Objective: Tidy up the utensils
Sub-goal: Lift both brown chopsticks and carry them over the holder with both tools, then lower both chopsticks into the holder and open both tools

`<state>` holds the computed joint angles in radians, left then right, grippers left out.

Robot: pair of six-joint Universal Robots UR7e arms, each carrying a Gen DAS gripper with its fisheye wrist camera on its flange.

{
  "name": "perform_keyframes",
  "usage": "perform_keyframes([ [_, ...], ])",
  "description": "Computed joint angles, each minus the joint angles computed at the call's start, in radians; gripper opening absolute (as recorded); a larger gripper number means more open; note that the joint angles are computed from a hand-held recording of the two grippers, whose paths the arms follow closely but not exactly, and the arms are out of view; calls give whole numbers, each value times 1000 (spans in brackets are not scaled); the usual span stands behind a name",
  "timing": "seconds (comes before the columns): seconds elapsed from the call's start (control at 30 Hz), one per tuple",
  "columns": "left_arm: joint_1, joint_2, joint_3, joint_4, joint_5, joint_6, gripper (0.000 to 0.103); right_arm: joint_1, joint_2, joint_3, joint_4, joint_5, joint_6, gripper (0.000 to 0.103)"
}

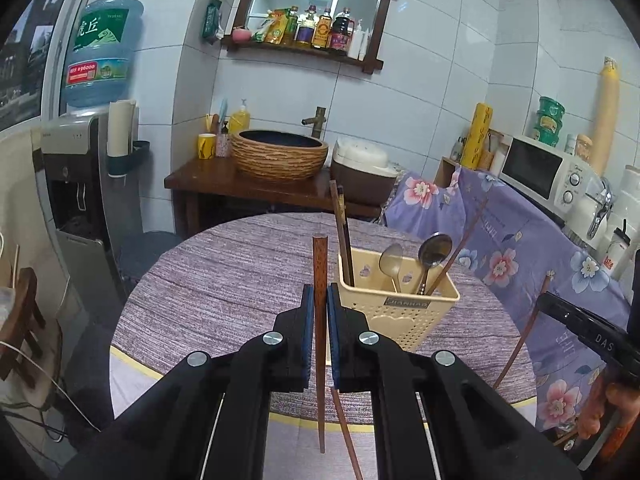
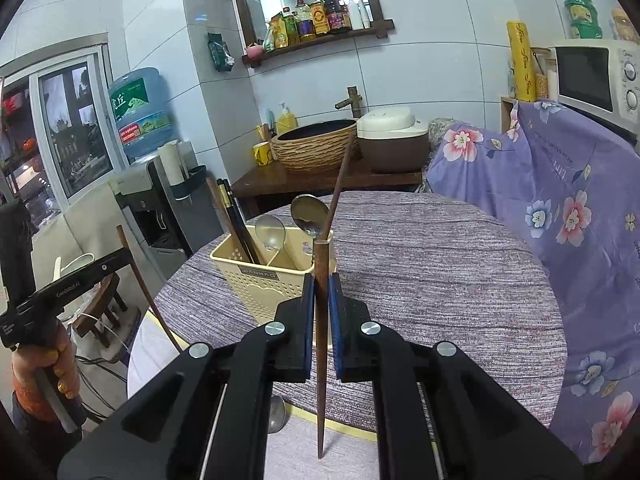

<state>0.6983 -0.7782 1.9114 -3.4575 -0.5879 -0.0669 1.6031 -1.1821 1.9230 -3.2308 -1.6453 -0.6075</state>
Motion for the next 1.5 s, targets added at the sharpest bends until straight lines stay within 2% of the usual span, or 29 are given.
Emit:
perform_keyframes([
  [0.2,-16,-38,-39,-3,-20,50,8,60,-14,-67,59,7,0,8],
  [0.33,-39,-30,-136,-45,-30,152,8,133,13,-173,70,-11,-8,8],
  [0.5,-35,53,-340,-78,-35,279,8,195,98,-330,63,-49,15,8],
  [0.67,0,136,-461,-70,-35,314,8,192,174,-399,49,-75,23,8],
  [0.77,25,165,-465,-49,-39,284,8,171,206,-390,29,-87,10,8],
  [0.93,60,175,-405,12,-59,181,8,135,237,-364,20,-100,9,8],
  [1.13,83,180,-364,79,-75,104,8,117,264,-350,19,-114,-6,8],
  [1.43,96,179,-360,128,-81,71,8,109,271,-338,-10,-107,-14,8],
  [1.5,94,175,-356,127,-80,69,14,110,270,-336,-11,-112,-13,11],
])
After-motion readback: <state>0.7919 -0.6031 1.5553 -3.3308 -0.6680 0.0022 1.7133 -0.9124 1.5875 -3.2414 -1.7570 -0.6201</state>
